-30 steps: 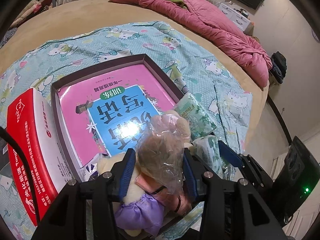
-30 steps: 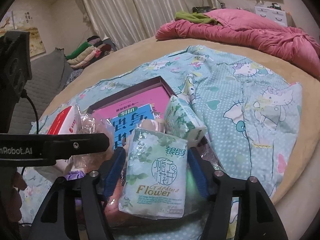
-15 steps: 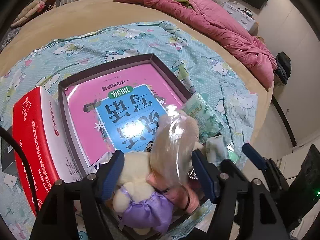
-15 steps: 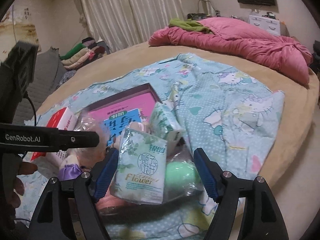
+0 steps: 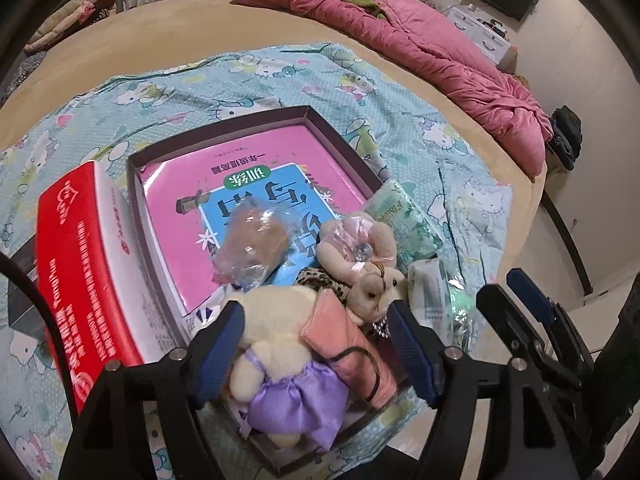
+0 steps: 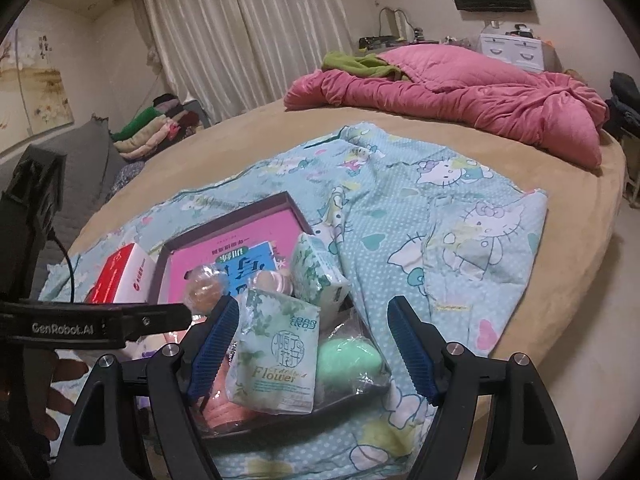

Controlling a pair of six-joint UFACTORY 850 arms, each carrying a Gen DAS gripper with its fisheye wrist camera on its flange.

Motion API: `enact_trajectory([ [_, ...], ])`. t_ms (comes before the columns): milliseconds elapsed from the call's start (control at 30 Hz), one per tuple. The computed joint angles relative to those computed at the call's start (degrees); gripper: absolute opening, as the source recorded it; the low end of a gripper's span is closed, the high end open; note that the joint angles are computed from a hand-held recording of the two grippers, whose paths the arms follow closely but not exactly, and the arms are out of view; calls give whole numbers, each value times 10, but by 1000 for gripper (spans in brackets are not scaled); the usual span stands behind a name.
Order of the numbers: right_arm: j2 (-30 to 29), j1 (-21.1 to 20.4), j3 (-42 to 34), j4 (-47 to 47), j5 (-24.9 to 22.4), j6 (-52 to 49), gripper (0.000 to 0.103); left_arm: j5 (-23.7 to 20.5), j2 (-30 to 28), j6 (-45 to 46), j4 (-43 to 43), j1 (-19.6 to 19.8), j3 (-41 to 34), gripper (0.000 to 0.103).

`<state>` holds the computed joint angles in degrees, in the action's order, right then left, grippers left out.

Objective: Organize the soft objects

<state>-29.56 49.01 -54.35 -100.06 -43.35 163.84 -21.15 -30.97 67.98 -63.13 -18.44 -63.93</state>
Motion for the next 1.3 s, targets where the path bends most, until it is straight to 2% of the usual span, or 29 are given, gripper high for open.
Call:
enact_trajectory([
  [367, 14, 9, -8, 13, 6, 8, 79, 35, 55, 41, -36, 6, 52, 87],
  [667, 38, 18, -14, 1, 20, 81, 80, 49, 107, 103, -95, 26, 94, 88],
  [800, 45, 28, -35, 57, 33, 23, 80, 52, 132, 123, -110, 39, 114, 89],
  [967, 45, 59, -72, 135, 10, -67, 80, 59, 166, 146, -121, 56, 143, 90],
  [1100, 36, 77, -97, 172, -3, -112, 80, 81, 193, 169, -141, 63, 168, 90],
  [1300, 10, 116, -132, 229, -80, -164, 80, 77, 223, 187, -154, 84, 197, 90],
])
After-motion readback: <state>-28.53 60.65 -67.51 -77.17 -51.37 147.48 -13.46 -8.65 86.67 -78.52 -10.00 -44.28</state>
